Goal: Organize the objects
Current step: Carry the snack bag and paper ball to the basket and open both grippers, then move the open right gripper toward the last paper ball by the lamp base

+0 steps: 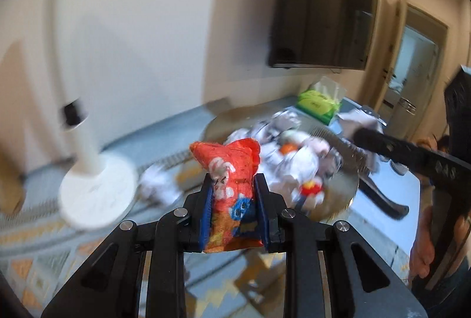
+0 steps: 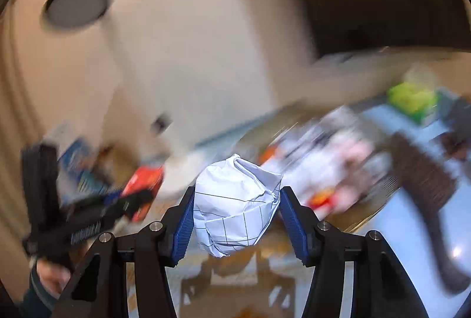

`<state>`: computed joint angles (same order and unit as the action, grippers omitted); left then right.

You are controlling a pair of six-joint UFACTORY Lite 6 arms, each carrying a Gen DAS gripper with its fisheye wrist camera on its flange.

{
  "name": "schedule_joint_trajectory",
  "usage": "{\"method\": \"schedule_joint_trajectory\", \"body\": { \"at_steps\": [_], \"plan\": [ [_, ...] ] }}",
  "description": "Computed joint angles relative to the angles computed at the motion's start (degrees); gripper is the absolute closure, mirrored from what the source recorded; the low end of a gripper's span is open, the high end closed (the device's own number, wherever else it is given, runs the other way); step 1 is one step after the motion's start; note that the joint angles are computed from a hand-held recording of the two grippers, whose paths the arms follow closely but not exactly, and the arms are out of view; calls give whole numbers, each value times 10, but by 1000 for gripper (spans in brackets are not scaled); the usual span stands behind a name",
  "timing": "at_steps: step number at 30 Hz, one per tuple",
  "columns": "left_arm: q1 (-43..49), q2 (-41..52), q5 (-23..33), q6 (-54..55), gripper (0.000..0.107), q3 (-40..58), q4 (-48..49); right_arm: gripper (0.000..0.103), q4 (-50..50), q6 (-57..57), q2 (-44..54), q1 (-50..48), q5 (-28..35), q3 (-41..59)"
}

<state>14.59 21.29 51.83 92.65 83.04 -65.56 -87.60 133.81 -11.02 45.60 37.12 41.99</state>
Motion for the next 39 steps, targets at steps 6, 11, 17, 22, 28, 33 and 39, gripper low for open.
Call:
{"method": "schedule_joint_trajectory", "body": {
  "at_steps": [6, 11, 17, 22, 28, 33, 39],
  "plan": [
    [-105, 97, -80, -44, 84, 94, -4, 48, 3, -59, 44, -162, -93, 62],
    [-146, 156, -120, -36, 30, 167, 15, 30, 20, -111, 172, -216, -107, 190],
    [-54, 126, -20, -11, 29, 133, 12, 16, -22, -65, 205, -280, -161, 200],
    [86, 130, 103, -38, 28, 140, 35, 16, -89, 62, 70, -231, -138, 56],
    [254, 94, 171, 38, 16, 153, 45, 5, -6, 29, 39, -23, -3, 57],
    [340, 111, 161, 86, 5, 134, 31, 3, -7, 35, 191, 112, 38, 160],
    [317, 133, -11, 169, 5, 28, -3, 3, 29, 28, 426, 138, 24, 328]
  ]
}}
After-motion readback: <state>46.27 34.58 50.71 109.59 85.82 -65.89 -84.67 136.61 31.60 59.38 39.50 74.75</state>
